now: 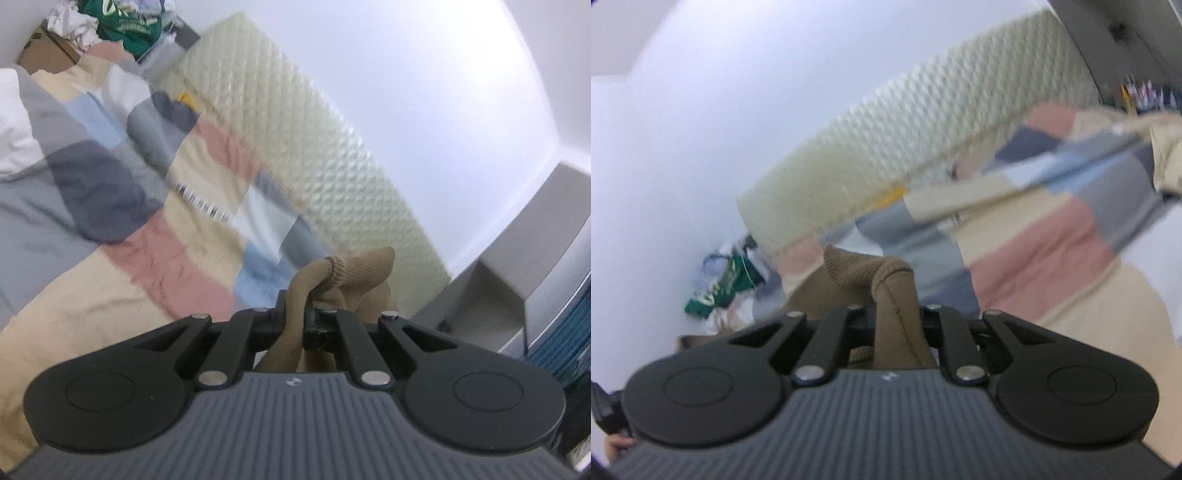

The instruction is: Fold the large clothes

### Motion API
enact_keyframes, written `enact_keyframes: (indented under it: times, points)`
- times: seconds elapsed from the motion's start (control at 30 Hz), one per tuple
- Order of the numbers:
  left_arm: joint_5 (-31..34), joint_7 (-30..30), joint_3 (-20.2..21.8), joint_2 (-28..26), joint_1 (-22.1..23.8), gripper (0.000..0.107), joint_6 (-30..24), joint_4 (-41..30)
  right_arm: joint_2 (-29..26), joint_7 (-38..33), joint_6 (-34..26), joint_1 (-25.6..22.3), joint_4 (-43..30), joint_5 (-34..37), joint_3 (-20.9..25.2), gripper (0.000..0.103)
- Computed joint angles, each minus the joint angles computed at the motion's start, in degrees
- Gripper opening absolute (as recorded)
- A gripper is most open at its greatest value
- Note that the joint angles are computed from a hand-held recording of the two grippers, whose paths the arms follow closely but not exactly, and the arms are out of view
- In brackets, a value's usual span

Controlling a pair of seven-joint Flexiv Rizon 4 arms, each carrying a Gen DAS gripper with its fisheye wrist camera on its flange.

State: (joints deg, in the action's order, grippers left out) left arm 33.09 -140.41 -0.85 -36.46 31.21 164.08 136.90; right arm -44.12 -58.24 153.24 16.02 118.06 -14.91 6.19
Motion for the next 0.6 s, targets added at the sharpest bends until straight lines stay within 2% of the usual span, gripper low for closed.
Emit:
enact_keyframes:
  times: [0.07, 0.2, 0.37, 0.43, 0.5, 0.6]
  points:
    - [-3.1, 2.0, 0.4, 1.2, -1.7, 0.005, -1.8, -0.2, -0.3, -0.9, -1.5, 1.5, -2.3, 2.5, -0.6, 0.014]
    - [-4.1, 1.6, -1.1, 2.9, -1.1, 0.005, -13.4, -4.1, -2.1, -2.0, -10.1, 3.7, -8.9, 5.1, -2.3, 0.014]
    - [-3.3, 1.0, -5.3, 0.0, 1.9, 0.005, -28.3, -11.6, -7.5, -2.7, -23.3, 6.5, -19.3, 8.0, -5.0, 0.014]
    - [-3.3, 1.6, -8.0, -2.0, 3.7, 0.005, -33.6, -13.9, -10.1, -1.7, -29.8, 6.3, -23.1, 7.3, -5.0, 0.014]
    - [-2.7, 1.8, -12.4, -4.8, 7.1, 0.005, -39.8, -16.3, -12.3, 0.9, -36.3, 4.0, -26.0, 4.8, -2.7, 0.014]
    - [-2.1, 2.5, -19.9, -10.0, 13.4, 0.005, -48.0, -18.5, -15.6, 5.3, -46.4, -2.9, -29.5, -1.0, 4.9, 0.015]
